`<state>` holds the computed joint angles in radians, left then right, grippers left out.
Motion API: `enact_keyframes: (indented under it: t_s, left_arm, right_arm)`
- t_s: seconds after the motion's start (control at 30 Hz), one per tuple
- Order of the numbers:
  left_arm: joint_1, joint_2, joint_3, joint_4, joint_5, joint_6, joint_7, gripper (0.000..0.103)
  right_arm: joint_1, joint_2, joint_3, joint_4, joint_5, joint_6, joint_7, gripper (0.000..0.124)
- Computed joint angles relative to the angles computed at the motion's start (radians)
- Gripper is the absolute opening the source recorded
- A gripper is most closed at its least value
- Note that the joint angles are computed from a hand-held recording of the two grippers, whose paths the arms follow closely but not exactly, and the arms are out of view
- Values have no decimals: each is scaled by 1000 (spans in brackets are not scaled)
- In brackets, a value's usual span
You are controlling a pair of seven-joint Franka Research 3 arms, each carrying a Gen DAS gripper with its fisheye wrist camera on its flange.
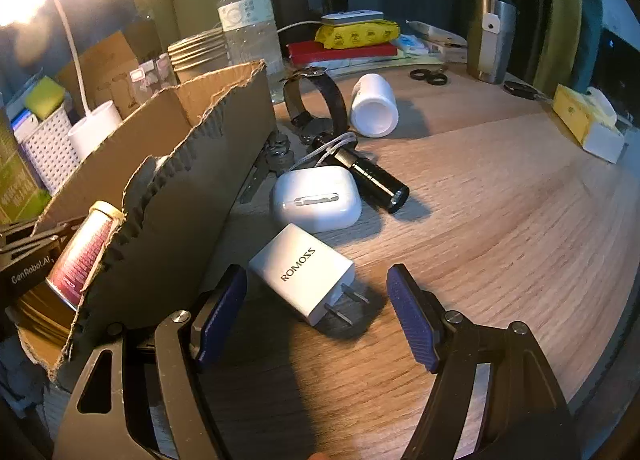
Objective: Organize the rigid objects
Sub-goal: 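Open the right tool and move it to the white ROMOSS charger, then grasp the white charger with the right tool and drop it into the box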
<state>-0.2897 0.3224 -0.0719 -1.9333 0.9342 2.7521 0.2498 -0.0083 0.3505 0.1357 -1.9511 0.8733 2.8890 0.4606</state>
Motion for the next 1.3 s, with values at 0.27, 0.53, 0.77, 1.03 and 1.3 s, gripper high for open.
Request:
enact_keyframes:
  t_s: [0.27, 0.53, 0.77, 1.03, 1.3]
  left_arm:
    - [0, -1, 1, -1, 0, 2, 1, 7]
    - [0, -1, 1, -1, 0, 1, 0, 7]
    - [0, -1, 1, -1, 0, 1, 1, 7]
    - [0, 0, 1, -1, 0, 2, 1, 7]
    - [0, 0, 1, 0, 0, 2, 1, 7]
  right_arm:
    - [-9, 2, 15, -5, 18, 27, -24, 56]
    - [-22, -3, 26, -2, 77, 9, -76, 46]
    - [-23, -19, 34, -13, 161, 15, -166, 41]
    - [-10, -49, 21, -25, 270, 3, -272, 40]
    - [11, -76, -3, -33, 339, -4, -329, 40]
